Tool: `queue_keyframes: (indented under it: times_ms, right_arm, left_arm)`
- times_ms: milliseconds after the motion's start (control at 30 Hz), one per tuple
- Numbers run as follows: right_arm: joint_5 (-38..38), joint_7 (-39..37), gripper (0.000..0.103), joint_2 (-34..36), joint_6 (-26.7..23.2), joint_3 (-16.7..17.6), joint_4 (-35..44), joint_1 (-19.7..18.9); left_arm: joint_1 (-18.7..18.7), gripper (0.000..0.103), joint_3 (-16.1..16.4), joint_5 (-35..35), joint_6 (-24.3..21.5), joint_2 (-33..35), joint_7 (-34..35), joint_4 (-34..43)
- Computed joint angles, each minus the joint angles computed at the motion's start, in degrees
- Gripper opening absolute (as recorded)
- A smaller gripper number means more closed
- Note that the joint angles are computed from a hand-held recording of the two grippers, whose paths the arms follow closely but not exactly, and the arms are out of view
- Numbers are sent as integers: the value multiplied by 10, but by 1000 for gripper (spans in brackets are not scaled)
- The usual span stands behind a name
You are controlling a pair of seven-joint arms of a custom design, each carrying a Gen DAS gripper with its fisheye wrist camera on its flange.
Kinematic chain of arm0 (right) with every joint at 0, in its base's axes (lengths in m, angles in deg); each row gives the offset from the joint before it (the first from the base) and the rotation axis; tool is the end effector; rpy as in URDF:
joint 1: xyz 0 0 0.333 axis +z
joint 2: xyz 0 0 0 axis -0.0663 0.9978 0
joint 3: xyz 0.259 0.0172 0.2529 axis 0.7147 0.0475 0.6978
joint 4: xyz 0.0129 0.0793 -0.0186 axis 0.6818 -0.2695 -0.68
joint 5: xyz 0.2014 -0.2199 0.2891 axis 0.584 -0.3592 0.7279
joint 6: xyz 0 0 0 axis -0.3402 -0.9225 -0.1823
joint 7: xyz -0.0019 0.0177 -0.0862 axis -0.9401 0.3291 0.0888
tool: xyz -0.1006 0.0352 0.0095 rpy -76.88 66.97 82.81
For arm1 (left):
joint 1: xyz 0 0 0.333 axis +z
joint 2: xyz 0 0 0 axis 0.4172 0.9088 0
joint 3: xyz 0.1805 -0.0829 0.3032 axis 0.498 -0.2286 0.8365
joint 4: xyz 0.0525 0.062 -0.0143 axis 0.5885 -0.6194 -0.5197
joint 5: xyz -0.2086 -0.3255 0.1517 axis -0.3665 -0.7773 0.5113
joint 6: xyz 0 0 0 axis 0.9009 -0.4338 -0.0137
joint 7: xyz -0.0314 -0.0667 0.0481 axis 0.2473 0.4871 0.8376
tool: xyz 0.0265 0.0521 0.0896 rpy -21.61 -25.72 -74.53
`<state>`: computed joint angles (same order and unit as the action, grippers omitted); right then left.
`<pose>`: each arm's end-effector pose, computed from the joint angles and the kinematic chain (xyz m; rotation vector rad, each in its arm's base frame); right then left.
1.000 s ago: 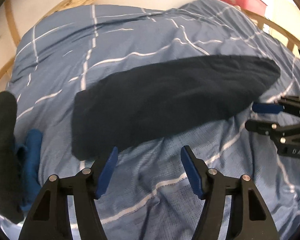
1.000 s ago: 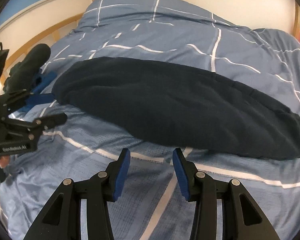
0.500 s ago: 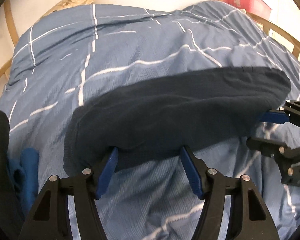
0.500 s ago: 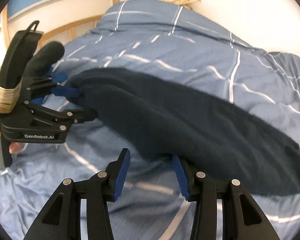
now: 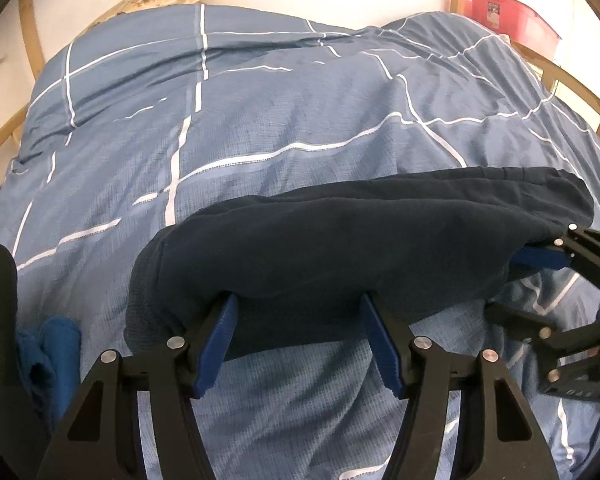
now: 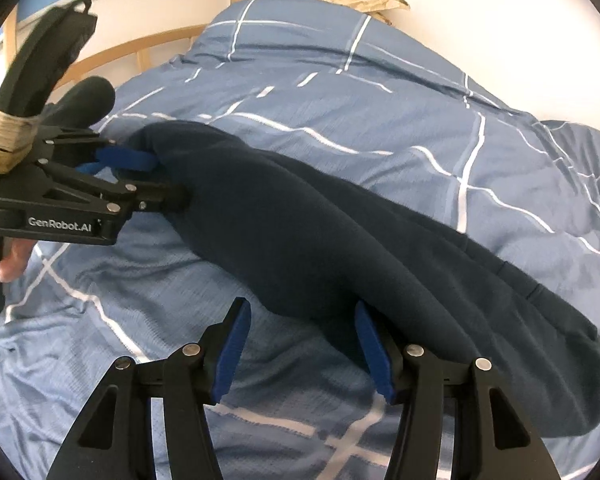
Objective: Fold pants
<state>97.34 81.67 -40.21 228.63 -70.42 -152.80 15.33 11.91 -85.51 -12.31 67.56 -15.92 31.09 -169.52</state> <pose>0.5733 0.1902 0.4422 -2.1035 1.3226 -0.5590 0.6314 -0.3147 0.4729 -1.5123 2.1885 -0.6583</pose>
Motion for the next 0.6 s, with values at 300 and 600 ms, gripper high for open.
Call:
queue_keyframes:
  times_ms: [300,600]
  right_arm:
    - [26,-16,56,-7,-46,8,-1,-16]
    - [107,-104,59,14,-3,40,38,-25]
  left_arm:
    - [-12,63,12,29,-10,21,-36,34]
    - [4,63,1,-3,-7,22,-20,33]
